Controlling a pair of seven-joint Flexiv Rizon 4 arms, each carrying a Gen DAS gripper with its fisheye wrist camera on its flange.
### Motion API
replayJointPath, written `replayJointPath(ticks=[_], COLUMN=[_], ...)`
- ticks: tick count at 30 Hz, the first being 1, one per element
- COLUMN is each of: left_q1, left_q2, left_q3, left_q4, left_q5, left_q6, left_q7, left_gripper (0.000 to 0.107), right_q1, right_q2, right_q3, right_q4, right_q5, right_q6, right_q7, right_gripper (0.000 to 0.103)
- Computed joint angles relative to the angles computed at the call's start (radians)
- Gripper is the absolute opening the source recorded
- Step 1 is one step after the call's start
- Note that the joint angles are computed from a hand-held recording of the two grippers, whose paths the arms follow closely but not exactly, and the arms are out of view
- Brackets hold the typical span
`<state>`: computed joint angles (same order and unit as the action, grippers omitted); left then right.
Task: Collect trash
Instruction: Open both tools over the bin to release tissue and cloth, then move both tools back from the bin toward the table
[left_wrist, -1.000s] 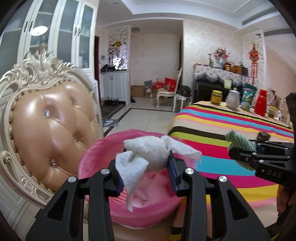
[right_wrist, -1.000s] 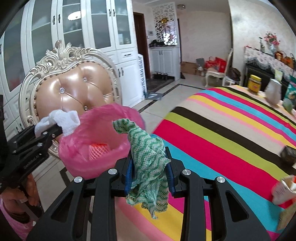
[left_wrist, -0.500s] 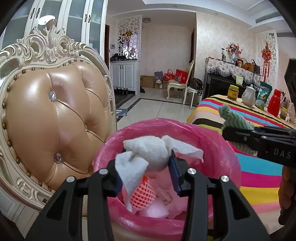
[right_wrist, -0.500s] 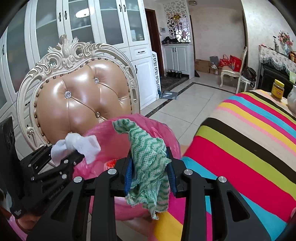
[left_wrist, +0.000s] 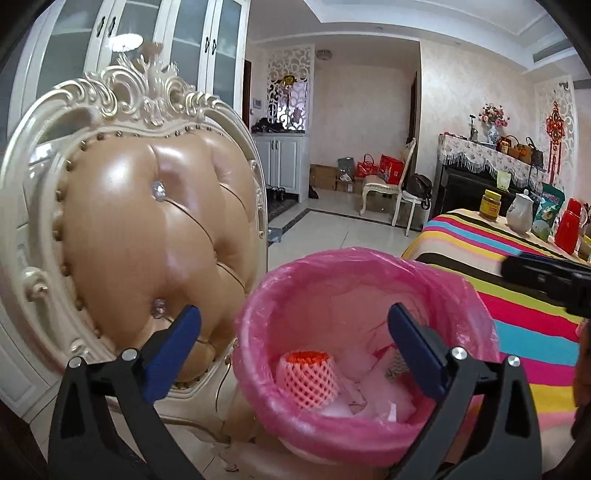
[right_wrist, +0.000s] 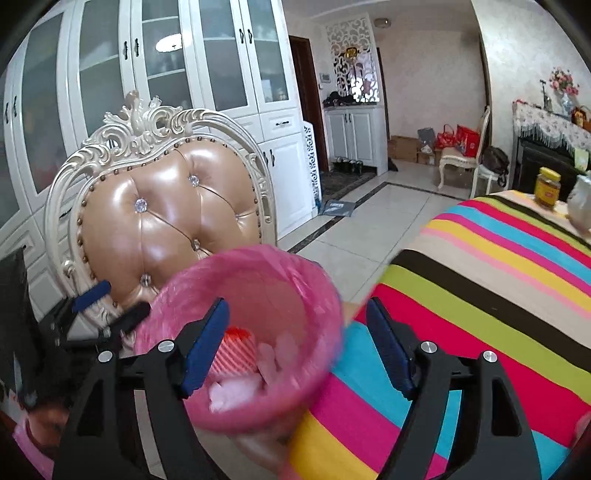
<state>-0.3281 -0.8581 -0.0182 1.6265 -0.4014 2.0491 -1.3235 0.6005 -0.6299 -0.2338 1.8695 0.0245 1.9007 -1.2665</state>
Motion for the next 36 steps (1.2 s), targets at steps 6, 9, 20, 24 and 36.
replayJointPath(ticks=[6, 9, 20, 24, 36], left_q1=[0.035, 0.036, -0.036, -0.102, -0.308], left_q2=[0.036, 0.036, -0.052, -0.106, -0.225], left_q3=[-0.093, -0.144, -0.316, -0.355, -0.313], left_q4=[0.046, 0.030, -0.129, -0.209, -0.468], left_q5=[0.113, 0.196, 0.364, 0.392, 0.266], left_q6=[0.022, -0.002, -0.164, -0.208, -0.445], left_q7=[-0.027, -0.023, 0.046, 0.096, 0.182], left_gripper=[0.098, 0.098, 0.098, 0.098, 0.098], right_q1=[0.119, 0.165, 0.263, 0.174, -0.194], right_q2=[0.108, 0.155, 0.271, 0.310, 0.246], right_q3=[-0.120, -0.165, -0.330, -0.317, -0.259], right_q4=[0.219, 0.313, 0.587, 0.670, 0.666], right_q5=[0.137, 0.234, 0.527, 0.562, 0.465], right_q6=[0.077, 0.104, 0.162, 0.175, 0.127], right_q7=[-0.083, -0.130, -0.204, -0.178, -0.076], right_gripper=[0.073, 0.073, 0.074, 0.074, 0.074])
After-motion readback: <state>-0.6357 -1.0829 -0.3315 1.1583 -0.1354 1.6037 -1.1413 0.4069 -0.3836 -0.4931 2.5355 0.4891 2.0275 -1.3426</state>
